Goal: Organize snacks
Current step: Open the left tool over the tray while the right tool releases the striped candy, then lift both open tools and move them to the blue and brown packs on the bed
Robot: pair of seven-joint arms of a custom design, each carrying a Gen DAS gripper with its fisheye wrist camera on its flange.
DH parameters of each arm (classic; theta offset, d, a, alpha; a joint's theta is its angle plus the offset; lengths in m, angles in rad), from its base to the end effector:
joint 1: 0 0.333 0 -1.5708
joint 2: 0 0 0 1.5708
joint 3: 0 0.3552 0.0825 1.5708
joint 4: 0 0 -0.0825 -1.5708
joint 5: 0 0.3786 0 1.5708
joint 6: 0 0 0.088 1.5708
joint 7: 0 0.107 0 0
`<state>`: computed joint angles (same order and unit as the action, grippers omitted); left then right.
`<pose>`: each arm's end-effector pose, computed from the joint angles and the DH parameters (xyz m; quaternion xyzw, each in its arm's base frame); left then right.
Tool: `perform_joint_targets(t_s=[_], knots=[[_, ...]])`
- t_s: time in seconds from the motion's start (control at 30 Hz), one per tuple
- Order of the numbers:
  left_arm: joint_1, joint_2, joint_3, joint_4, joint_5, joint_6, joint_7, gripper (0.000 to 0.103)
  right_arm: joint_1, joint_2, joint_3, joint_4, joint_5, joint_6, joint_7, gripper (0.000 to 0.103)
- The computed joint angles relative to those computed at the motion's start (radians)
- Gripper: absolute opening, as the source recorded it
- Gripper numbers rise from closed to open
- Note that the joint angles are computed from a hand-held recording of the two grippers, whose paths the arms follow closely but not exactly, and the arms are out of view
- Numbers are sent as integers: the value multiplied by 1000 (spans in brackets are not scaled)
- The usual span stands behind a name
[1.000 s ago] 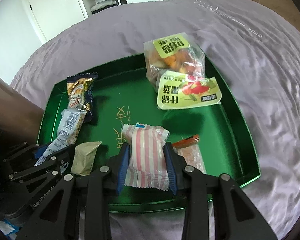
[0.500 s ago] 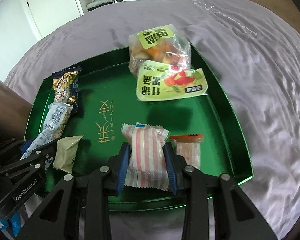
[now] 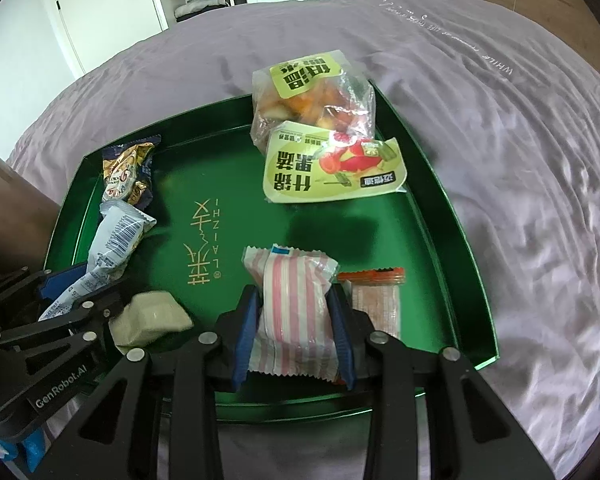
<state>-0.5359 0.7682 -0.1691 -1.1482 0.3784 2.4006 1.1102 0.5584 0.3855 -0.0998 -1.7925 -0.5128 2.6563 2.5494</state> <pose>0.6556 -0.4886 0.4321 -0.5395 0.7994 -0.2157 0.1531 0.6116 0.3267 0.4260 -0.6400 0.7103 -0.1997 0.2142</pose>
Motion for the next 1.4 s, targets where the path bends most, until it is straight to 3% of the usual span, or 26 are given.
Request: perform_joint_targets(t_s=[0.23,0.3,0.57,0.67,0.7,0.83,1.33,1.4], knots=[[-2,10,-1,19,-7,-10,1,42,-1,0,2,1,6,-3,-10,0],[1,2,-1,4,-10,-3,-7,43,3,-1,-1,1,-1,-4,-6,11],[4,-15,2,-19,-6,13,-29,50,6,3,1,16,-8,-12,-10,12],[4,-21,7,-24,1,24,-46,54,11,1,-1,18,-16,-9,-2,37],[4,-23,7,-25,3,28,-49,55,12,0,-1,17,-18,-7,-1,39],[4,-25,11,-24,13,36,-59,59,14,-2,0,20,-25,-9,2,40],[-12,-92,30,-112,80,121,-126,60,14,-69,8,-8,-146,-39,84,44],[-18,-104,39,-128,103,140,-148,65,11,-82,14,-14,-167,-44,100,44]])
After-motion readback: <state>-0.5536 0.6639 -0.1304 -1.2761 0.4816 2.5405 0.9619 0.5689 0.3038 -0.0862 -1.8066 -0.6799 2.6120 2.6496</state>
